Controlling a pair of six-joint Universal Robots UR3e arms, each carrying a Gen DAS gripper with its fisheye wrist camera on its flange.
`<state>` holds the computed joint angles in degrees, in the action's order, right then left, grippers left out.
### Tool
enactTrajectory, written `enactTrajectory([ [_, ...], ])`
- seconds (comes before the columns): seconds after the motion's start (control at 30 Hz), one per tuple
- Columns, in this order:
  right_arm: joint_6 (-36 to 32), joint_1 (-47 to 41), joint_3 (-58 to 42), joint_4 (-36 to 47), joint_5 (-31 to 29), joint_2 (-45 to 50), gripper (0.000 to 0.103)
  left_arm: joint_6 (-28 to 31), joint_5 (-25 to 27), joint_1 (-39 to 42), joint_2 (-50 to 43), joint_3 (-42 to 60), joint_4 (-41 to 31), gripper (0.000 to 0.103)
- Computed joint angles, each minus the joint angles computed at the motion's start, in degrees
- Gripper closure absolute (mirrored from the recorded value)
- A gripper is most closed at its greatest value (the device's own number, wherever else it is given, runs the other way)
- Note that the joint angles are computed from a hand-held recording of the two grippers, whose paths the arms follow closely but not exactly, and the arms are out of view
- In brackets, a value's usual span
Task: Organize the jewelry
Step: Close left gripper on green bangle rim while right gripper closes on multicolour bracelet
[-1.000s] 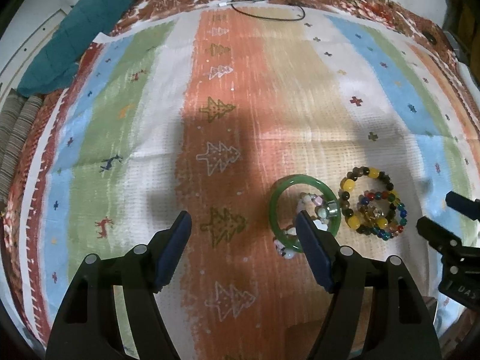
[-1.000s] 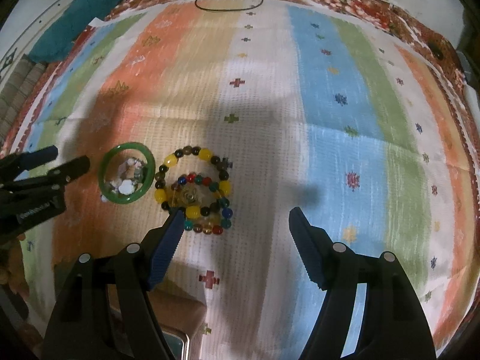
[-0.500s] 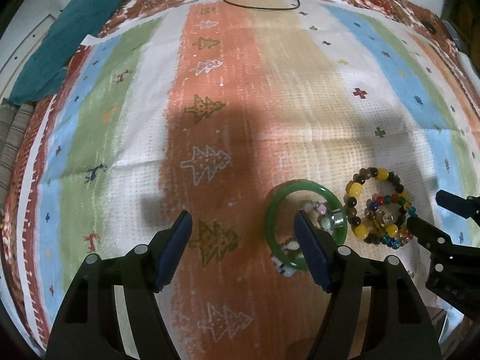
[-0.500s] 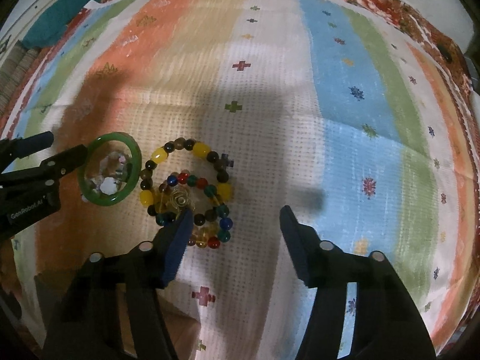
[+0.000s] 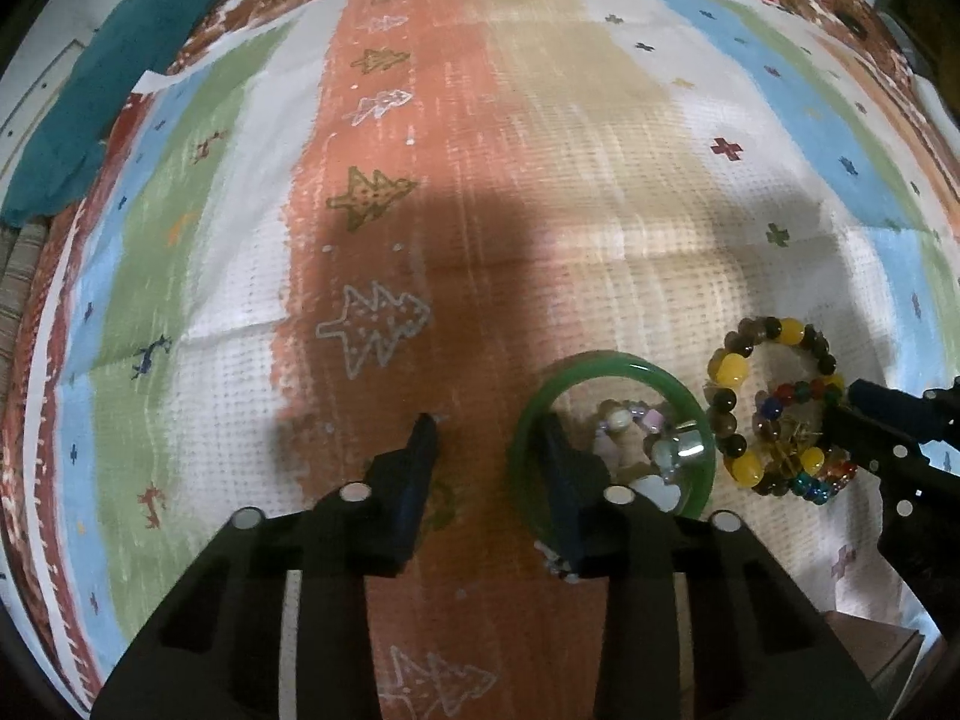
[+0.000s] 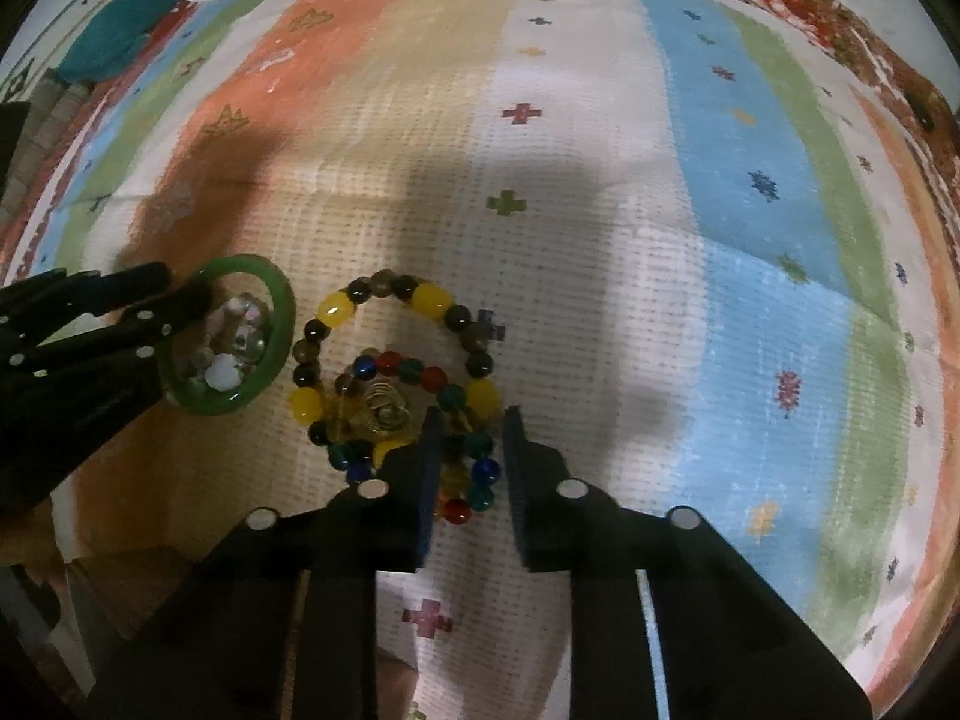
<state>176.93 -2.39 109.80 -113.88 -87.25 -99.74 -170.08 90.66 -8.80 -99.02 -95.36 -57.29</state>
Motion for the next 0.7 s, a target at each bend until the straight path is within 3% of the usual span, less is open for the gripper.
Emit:
enactTrajectory([
  [0.07, 0.3, 0.6, -0.2, -0.2, -0.1, 0.2, 0.090, -0.2, 0.2, -0.4, 0.0, 0.2, -0.1, 0.090],
  [0.13, 0.7, 1.6, -0.4, -0.3, -0.8, 0.4, 0.091, -0.3, 0.2, -0.4, 0.1, 0.3, -0.4, 0.095],
  [0.7, 0.8, 0.9, -1.7, 2.6, -0.1, -5.8, 0.092, -2.1, -0.6, -0.6, 4.9, 1.1, -3.9, 0.096],
])
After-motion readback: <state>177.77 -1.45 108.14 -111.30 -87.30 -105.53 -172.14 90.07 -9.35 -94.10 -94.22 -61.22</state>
